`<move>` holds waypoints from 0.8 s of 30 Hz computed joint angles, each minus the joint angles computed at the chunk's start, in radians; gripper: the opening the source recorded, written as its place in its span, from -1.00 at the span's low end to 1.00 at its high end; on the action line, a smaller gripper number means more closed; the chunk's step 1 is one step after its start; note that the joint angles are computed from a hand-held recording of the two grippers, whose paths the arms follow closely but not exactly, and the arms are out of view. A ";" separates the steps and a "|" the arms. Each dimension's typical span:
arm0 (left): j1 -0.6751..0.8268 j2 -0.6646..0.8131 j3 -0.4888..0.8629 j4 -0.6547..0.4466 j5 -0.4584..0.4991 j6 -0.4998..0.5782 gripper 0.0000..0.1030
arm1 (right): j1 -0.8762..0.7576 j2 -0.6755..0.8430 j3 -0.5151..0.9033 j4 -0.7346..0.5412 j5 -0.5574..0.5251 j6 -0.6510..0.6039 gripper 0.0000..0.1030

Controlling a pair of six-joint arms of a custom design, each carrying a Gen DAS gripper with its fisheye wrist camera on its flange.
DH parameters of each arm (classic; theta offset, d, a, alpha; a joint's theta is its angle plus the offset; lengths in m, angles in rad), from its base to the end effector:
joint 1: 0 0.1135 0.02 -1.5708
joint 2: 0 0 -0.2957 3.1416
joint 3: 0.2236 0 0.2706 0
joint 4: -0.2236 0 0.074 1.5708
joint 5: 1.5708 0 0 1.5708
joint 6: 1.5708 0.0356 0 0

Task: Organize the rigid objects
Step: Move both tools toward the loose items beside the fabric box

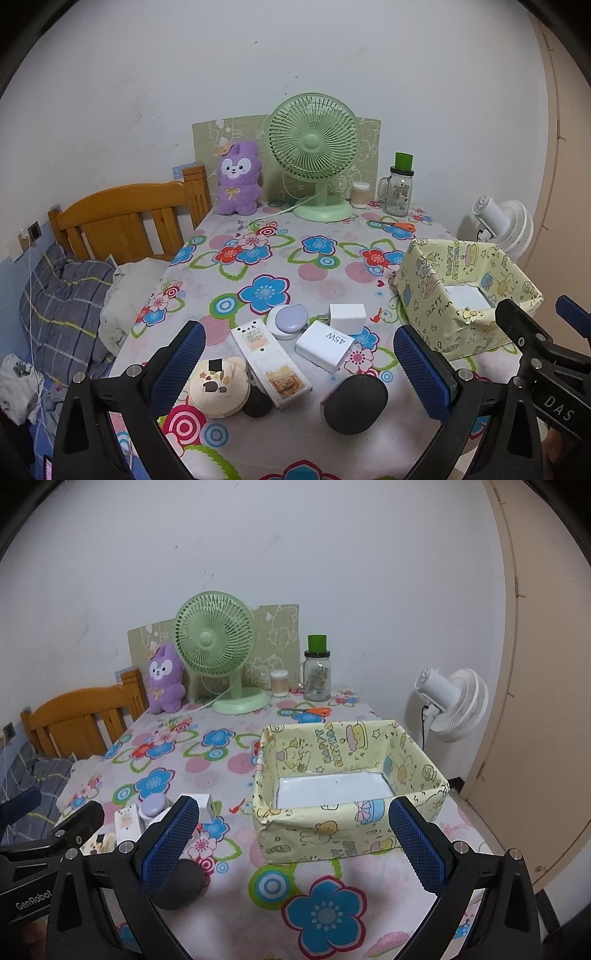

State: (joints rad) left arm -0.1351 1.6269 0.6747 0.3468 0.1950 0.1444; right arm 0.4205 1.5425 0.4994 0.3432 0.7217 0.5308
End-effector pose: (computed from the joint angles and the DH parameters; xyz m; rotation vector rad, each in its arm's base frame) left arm 0.3241 -0.0510 0.1666 0.4120 2.1310 -0.2067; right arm 0.2592 0.0901 0.1464 0.4733 2.0308 -0.2515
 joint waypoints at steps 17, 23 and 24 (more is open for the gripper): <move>0.001 -0.012 -0.013 -0.002 0.002 0.010 1.00 | 0.021 -0.027 -0.012 -0.029 0.019 0.021 1.00; 0.005 -0.021 -0.019 -0.007 0.005 0.013 1.00 | 0.031 -0.028 -0.011 -0.035 0.028 0.027 1.00; 0.010 -0.024 -0.018 -0.012 0.009 0.015 1.00 | 0.033 -0.026 -0.009 -0.036 0.027 0.028 1.00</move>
